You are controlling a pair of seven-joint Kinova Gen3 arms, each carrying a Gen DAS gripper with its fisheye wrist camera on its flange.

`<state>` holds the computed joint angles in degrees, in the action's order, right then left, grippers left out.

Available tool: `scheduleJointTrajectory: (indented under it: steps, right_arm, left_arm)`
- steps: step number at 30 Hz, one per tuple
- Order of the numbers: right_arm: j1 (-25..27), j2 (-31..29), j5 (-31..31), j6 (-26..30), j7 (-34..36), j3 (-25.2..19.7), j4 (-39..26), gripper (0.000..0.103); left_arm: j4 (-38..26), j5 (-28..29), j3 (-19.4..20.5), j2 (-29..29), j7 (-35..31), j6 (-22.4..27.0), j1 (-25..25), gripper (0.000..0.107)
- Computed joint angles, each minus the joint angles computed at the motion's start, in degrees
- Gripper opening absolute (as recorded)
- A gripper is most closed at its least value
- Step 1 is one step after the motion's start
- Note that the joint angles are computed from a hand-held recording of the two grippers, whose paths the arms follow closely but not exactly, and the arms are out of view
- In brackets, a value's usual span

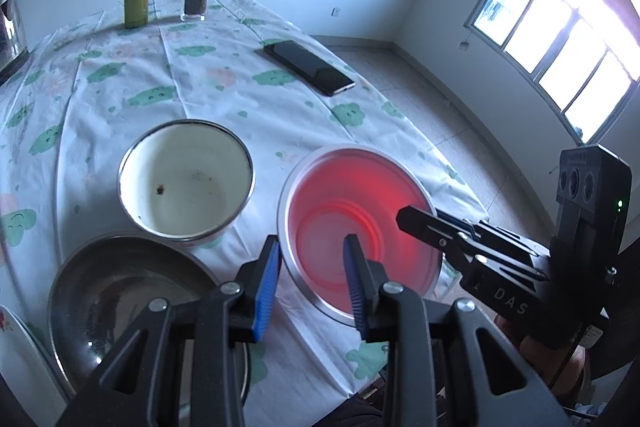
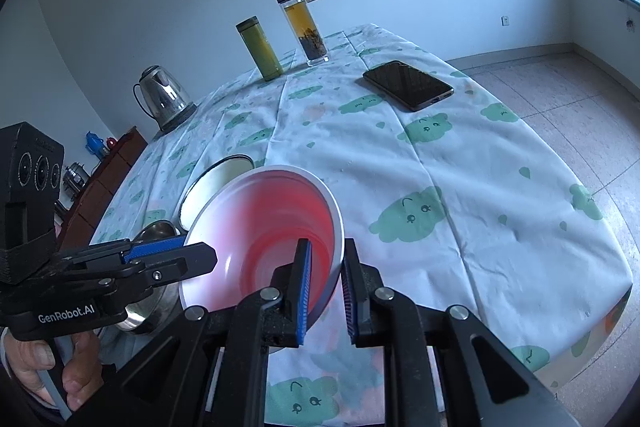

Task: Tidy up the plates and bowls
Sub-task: 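Lift the red bowl with both grippers and carry it over the steel bowl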

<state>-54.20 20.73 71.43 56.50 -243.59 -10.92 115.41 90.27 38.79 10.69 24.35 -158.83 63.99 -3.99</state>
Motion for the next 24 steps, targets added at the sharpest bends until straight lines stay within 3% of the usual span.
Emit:
scheduleJointTrajectory:
  steps: [12,24]
  right_arm:
    - [-0.57,0.09,-0.31,1.64,4.64,0.3,-3.42,0.016]
    - [-0.09,1.36,0.34,-0.11,10.6,1.4,-7.88,0.016]
  left_arm:
    - [-0.66,2.93,-0.59,-0.7,-1.15,1.8,-2.62,0.03]
    - [-2.32,5.1,-1.52,-0.19,-1.34,2.54,-5.45,0.03]
